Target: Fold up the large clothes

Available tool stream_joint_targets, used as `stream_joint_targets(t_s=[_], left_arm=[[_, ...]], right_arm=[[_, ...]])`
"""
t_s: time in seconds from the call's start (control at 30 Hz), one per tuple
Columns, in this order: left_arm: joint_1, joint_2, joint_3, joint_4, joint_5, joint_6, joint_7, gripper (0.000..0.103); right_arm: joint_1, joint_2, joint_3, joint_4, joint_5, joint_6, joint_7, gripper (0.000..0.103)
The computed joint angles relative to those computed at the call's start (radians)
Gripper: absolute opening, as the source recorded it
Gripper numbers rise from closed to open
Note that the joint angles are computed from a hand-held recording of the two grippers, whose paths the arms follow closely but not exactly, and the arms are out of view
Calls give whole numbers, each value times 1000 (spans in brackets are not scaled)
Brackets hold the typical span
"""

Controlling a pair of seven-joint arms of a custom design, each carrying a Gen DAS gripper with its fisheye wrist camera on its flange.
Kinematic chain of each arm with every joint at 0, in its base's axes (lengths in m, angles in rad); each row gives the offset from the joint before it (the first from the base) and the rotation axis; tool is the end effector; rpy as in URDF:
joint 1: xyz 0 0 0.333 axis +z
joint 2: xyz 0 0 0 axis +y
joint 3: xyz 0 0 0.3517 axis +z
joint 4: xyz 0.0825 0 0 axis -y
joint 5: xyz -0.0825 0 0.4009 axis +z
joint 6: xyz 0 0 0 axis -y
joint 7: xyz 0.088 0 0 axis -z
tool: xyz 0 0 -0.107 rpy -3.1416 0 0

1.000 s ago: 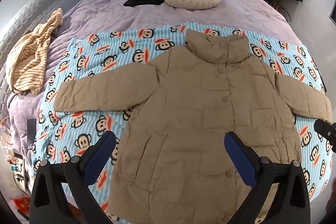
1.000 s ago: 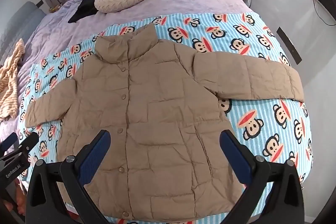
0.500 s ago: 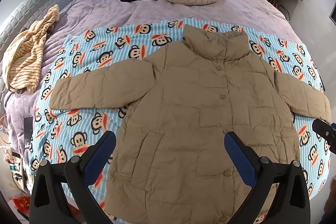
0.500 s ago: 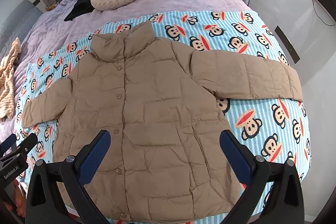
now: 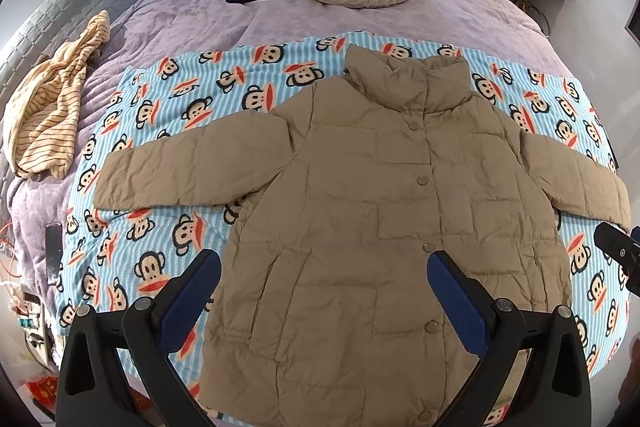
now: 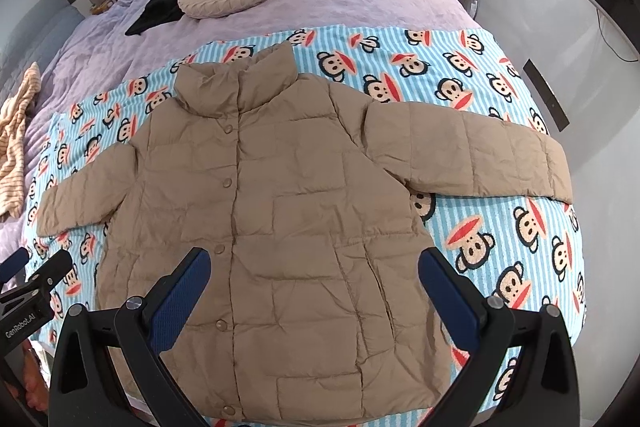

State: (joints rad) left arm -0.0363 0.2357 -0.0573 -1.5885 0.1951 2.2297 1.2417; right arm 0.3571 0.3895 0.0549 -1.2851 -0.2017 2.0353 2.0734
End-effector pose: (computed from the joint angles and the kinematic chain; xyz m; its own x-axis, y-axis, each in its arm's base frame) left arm 0.6922 -0.0547 0.5722 0.1601 -0.9863 -0.0407 -0.8980 -0.1284 -0.4209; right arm 0.6834 0.2770 0.5997 -0.0389 -0.9992 -0.0101 -0.9202 0.0398 -0.3895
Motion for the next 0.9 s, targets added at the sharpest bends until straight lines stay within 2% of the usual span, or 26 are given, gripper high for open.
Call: stream_joint_targets(t_s=[0.47, 0.53, 0.9], left_arm=[[-6, -5, -2, -15, 10, 15, 2, 103], [-6, 0, -4, 14, 5, -11, 11, 103], [-11, 1, -4, 22, 7, -22, 6, 103]], right_arm=[[14, 3, -3, 8, -30, 2, -14, 103], [14, 2, -3, 6, -31, 3, -13, 103], [14, 3, -3, 7, -31, 2, -12, 103]])
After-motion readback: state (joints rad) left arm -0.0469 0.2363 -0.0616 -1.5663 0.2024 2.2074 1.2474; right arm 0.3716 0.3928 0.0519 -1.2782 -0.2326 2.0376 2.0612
